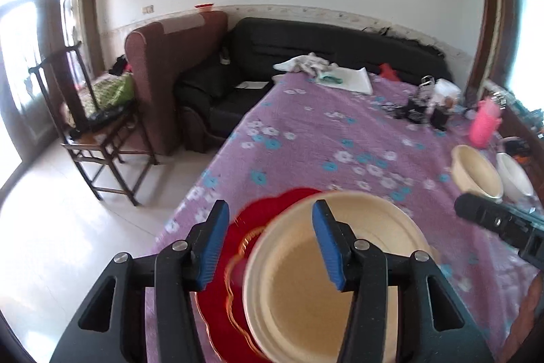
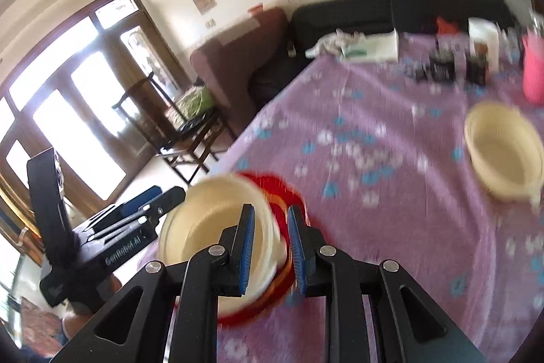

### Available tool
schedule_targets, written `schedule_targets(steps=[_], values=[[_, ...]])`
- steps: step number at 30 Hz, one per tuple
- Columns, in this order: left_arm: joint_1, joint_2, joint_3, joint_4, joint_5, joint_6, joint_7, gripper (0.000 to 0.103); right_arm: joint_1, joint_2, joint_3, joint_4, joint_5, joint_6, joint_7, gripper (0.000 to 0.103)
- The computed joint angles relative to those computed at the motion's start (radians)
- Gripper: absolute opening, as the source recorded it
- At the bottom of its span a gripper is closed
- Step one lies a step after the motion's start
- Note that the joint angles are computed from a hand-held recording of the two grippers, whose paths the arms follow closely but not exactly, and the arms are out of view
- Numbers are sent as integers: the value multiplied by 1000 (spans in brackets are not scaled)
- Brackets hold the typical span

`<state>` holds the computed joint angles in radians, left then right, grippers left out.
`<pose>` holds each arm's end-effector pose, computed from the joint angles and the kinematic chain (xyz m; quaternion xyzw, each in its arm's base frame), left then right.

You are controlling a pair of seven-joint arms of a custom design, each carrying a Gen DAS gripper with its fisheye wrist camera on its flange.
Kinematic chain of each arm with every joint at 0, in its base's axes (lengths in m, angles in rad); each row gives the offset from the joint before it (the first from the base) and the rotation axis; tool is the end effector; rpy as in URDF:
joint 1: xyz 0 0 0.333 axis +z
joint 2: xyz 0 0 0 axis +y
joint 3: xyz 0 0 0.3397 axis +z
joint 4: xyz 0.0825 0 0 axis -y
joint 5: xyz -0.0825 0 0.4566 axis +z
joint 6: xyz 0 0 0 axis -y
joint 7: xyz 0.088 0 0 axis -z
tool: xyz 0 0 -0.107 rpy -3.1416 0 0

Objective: Organize plates and bowls
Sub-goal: 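Open the right gripper and withdraw from the beige bowl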

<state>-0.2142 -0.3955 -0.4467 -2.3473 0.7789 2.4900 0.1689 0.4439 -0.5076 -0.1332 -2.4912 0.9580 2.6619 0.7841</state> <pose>0.4132 -0.3440 0.5149 -0.7010 0.5713 -0.2892 0.3141 0.4752 0.1238 0.5193 -0.7312 0.5034 -0.0492 0.4577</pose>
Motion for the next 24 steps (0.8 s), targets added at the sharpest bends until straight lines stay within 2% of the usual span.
schedule_targets(steps=[3,8,16,22,24], values=[[1,53,13,32,-20,-21,27,50,1,69,46,38,-26,92,20,22],[-17,63,36,25,-44,0,45,50,-9,143,63,71,-100,31,92,23],[-16,-8,4,0,-24,38,7,52,-12,61,16,26,-21,39,36,23],[-41,71,-32,69,-11,84,50,54,-51,-15,-28,-30,1,9,59,22],[-59,120,-44,108,7,93,60,62,-69,-31,-47,-47,1,-3,70,22]])
